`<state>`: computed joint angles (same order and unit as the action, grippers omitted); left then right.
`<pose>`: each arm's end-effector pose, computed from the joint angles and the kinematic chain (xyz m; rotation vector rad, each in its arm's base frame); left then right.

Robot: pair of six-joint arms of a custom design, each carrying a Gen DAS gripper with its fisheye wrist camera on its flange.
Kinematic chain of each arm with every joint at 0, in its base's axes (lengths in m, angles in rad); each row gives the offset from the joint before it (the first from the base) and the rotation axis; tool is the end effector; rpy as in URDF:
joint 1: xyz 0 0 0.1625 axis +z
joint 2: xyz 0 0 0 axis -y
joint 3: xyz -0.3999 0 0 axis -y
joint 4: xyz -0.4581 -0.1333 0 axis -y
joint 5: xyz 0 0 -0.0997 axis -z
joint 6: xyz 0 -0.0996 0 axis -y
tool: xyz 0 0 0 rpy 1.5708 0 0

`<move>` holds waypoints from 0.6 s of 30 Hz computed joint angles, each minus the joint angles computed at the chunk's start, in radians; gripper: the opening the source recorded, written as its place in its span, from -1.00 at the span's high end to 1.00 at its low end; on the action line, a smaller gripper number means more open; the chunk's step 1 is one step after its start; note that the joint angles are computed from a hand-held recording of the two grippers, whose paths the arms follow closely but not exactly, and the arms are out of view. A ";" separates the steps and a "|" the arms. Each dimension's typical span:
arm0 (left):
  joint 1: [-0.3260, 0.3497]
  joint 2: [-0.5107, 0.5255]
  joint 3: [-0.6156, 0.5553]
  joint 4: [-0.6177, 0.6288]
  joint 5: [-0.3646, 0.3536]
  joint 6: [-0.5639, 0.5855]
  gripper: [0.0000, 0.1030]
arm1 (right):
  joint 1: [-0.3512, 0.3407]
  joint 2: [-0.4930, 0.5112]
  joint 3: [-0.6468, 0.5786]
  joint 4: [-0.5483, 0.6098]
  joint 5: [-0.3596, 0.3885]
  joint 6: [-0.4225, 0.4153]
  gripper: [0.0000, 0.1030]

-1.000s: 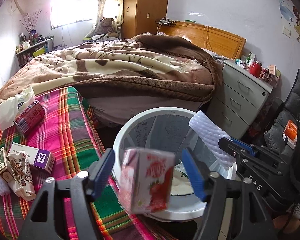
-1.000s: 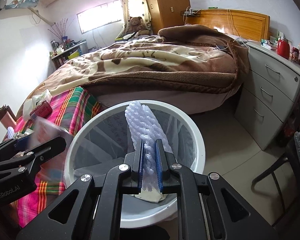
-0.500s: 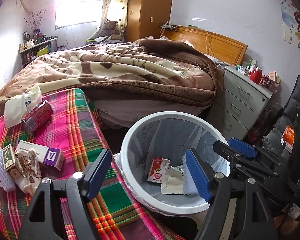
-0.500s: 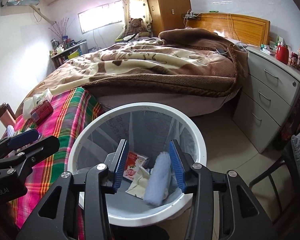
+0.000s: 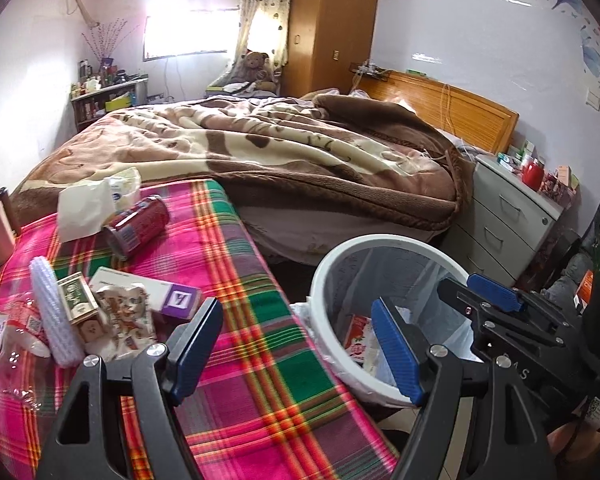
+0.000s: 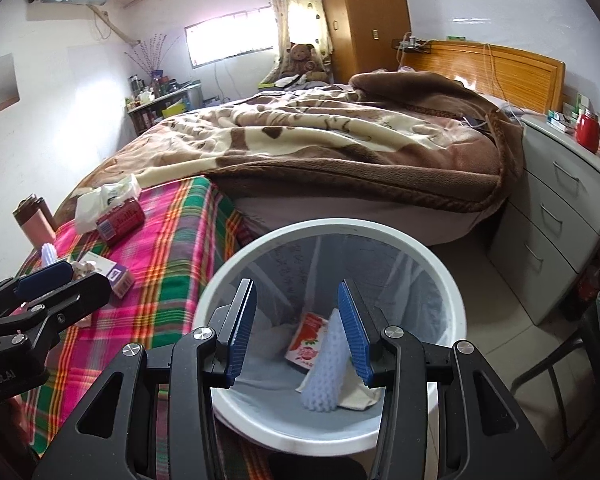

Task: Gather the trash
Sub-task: 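Return both grippers to the bed toward the bottle and cream box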

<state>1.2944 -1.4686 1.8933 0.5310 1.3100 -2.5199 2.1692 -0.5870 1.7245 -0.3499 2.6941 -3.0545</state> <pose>0.0350 -0.4593 0.2354 1.0627 2.4624 -0.7781 0.3092 -0.3763 -0.1327 0.0030 -2.0886 1.2137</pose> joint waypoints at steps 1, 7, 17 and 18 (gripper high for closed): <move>0.008 -0.006 -0.004 -0.004 -0.002 0.004 -0.52 | 0.002 0.005 -0.006 -0.004 -0.005 -0.009 0.14; 0.068 -0.024 -0.042 -0.007 0.003 0.015 -0.52 | 0.011 0.046 -0.065 0.013 -0.040 -0.044 0.14; 0.159 -0.025 -0.116 -0.012 -0.010 0.028 -0.52 | 0.018 0.124 -0.179 0.084 -0.101 -0.067 0.14; 0.165 -0.024 -0.123 -0.013 -0.011 0.027 -0.52 | 0.017 0.133 -0.193 0.091 -0.110 -0.075 0.14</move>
